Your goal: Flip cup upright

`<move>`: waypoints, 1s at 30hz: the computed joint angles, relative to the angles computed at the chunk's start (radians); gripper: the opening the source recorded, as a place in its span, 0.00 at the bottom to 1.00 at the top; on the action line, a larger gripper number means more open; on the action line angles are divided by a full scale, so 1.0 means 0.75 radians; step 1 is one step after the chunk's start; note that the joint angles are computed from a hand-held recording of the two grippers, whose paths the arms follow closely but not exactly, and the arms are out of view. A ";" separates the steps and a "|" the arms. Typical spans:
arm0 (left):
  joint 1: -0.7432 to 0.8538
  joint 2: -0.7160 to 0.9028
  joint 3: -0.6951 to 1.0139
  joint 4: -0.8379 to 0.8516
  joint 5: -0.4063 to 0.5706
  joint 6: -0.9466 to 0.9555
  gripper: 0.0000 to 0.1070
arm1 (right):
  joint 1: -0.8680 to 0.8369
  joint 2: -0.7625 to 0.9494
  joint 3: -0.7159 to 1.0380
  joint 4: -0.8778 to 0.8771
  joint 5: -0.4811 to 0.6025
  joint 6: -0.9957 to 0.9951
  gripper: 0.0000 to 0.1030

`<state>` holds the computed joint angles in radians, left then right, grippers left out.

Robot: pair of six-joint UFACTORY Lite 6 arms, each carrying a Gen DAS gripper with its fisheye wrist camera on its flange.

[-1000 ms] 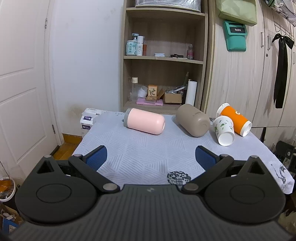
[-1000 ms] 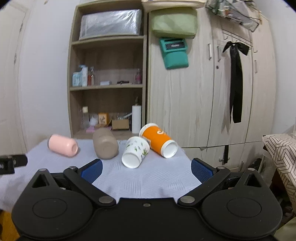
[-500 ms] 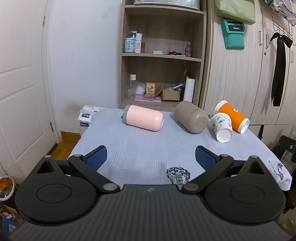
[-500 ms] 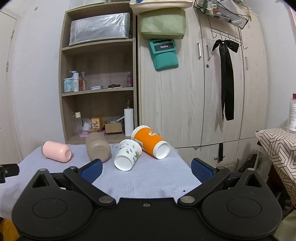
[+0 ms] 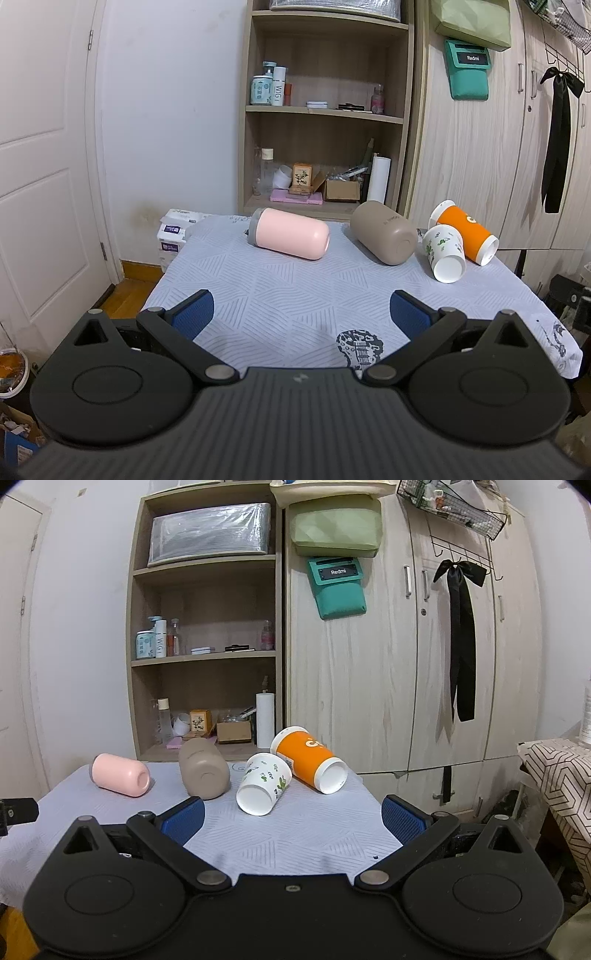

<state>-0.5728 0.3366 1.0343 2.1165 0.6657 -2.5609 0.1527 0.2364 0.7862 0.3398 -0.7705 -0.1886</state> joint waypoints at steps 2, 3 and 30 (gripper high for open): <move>0.002 -0.002 -0.005 0.004 -0.007 -0.003 0.96 | 0.000 0.000 -0.002 -0.001 0.000 0.001 1.00; 0.004 0.001 0.005 -0.002 -0.015 0.007 0.96 | 0.002 -0.001 -0.001 0.001 0.003 0.000 1.00; 0.016 0.078 0.099 -0.125 -0.085 0.165 0.96 | -0.058 0.021 0.048 -0.174 0.111 0.101 1.00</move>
<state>-0.5611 0.3954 1.1090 2.0231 0.6016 -2.4374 0.1094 0.2525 0.8220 0.2093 -0.6869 -0.1132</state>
